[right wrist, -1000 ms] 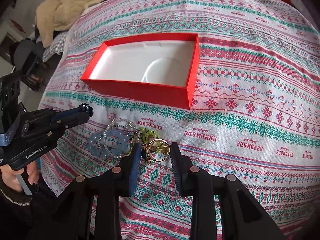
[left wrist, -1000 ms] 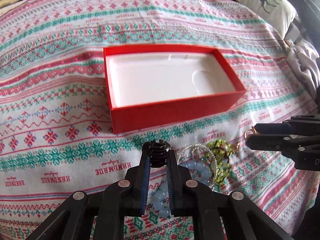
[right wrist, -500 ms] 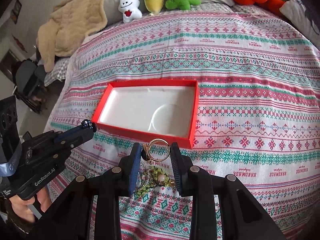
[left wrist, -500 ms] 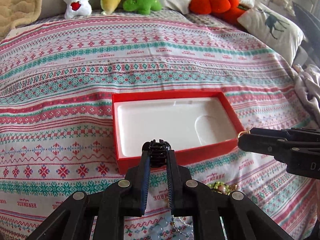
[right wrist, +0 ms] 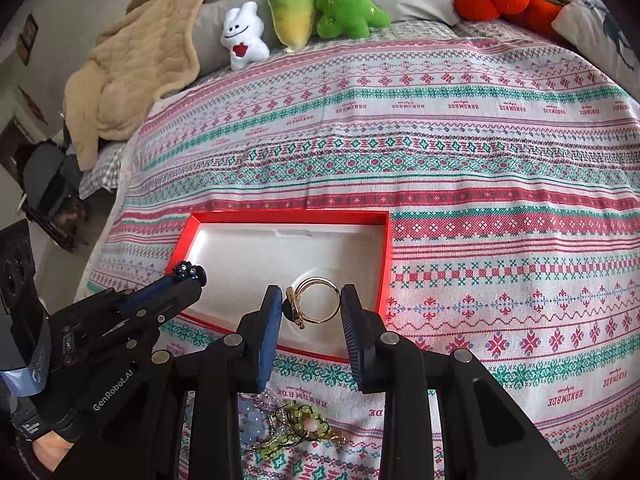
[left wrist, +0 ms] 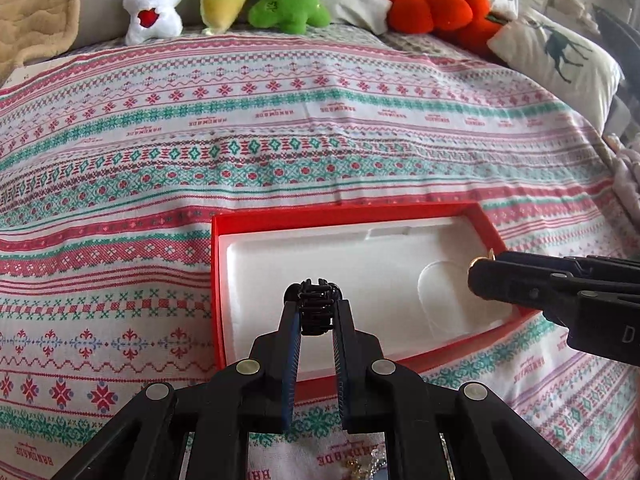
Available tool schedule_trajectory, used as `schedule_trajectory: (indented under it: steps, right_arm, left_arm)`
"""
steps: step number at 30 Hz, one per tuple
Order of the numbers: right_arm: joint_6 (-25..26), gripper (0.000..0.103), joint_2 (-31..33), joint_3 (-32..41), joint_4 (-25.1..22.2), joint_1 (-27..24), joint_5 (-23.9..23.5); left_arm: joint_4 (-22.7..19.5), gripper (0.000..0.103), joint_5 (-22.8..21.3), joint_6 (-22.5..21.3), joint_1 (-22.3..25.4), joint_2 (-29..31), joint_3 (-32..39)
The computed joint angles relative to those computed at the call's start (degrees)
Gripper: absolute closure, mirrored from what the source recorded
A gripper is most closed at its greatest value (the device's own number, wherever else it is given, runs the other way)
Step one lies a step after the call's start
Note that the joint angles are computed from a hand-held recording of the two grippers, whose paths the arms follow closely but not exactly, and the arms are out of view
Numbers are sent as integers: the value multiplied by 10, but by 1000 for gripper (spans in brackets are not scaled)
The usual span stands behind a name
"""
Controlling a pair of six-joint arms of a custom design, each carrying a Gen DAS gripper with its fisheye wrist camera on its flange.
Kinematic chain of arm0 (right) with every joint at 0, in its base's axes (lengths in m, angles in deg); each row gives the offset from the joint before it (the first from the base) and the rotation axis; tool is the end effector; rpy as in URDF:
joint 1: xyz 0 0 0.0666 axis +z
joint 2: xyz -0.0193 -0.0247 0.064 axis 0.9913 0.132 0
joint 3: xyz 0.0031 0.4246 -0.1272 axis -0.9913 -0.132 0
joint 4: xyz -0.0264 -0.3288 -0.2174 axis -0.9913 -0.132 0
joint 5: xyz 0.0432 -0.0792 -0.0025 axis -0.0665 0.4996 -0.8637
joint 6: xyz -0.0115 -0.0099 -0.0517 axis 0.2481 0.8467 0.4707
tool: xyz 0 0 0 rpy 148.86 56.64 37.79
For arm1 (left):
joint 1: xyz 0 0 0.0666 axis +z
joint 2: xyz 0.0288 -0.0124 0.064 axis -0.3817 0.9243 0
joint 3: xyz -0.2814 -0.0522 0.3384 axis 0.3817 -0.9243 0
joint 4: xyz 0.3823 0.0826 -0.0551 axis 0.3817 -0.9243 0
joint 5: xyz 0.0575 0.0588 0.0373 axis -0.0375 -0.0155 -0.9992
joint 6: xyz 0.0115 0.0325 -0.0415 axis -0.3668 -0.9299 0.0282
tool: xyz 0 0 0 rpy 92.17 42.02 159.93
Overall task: Organize jewelry
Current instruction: 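Carry clip and ring into the red box and open both tools, then move both open tools back from the box to the jewelry pile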
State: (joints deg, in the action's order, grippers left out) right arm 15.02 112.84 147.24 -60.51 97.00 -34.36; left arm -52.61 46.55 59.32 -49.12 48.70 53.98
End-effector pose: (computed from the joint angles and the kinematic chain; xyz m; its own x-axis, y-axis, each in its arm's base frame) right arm 0.4982 0.1377 0.4797 -0.8754 0.0420 -0.4816 -0.1393 0.9320 0.3346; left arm 0.4915 -0.2478 0.4612 -0.7660 0.1325 -0.6291 0.2891 0.9450 -0.1529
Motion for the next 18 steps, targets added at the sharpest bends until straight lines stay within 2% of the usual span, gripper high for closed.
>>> schedule_trajectory:
  steps: [11,13,15,18]
  right_arm:
    - [10,71,8,-5,6,5,18]
    - [9,70,8,-5,5,3,11]
    - [9,68,7,-3,1,1,4]
    - [9,60,2,-2,-2,-1,1]
  left_arm:
    - [-7,91,-3,9,2,10,5]
    - [-10,82,-3,9,1,11,7]
    - [-9,66,-1,8,1,7,6]
    - [-10,63,-3,4,-1,-2,4]
